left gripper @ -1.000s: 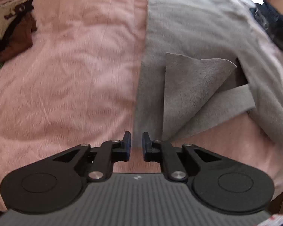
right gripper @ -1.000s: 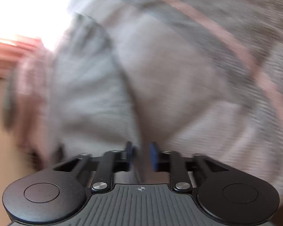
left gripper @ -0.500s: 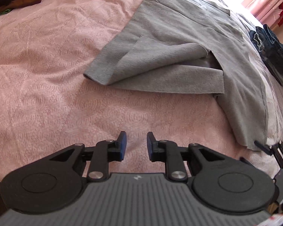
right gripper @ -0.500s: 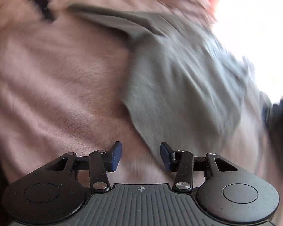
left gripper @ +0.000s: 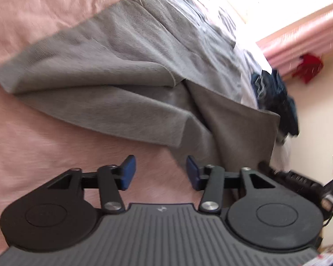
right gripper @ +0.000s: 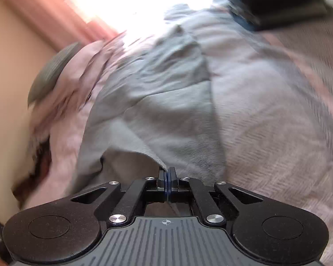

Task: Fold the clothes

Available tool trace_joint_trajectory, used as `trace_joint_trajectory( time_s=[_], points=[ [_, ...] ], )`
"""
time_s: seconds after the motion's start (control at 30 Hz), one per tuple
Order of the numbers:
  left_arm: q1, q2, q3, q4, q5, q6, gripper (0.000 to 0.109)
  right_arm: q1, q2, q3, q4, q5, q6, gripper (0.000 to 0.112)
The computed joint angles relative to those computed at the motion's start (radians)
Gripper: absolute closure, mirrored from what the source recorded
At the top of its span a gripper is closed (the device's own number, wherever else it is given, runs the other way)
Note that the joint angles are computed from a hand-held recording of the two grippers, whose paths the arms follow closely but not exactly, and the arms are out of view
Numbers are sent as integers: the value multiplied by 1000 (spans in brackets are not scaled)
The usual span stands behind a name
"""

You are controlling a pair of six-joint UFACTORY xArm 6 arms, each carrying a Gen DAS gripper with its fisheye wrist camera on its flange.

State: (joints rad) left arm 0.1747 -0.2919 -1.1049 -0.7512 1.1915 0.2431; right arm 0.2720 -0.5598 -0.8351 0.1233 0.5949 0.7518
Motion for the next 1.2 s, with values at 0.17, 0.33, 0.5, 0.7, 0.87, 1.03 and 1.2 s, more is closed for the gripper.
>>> trace_joint_trajectory(
  time_s=[0.17, 0.33, 0.5, 0.7, 0.87, 1.03, 1.2],
  points=[
    [-65, 18, 50, -62, -169, -82, 75, -39, 42, -55, 44, 33, -49, 112],
    [-30, 12, 2, -52, -45, -23, 109, -28, 30, -86, 54, 26, -116, 112],
    [-12, -30, 18, 140, 80, -12, 109, 71, 12, -147, 31, 88, -315, 112],
    [-59, -11, 13, 244, 71, 6, 109, 225, 75, -190, -62, 349, -316, 107],
    [0, -24, 2, 246, 126, 50, 108, 341, -64, -66, -291, 500, -43, 71],
    [61, -35, 11, 231, 147, 32, 109, 323, -272, 150, -366, 380, 336, 72],
    [91, -29, 0, 232, 157, 60, 109, 211, -347, 343, -387, 41, 596, 72]
  ],
)
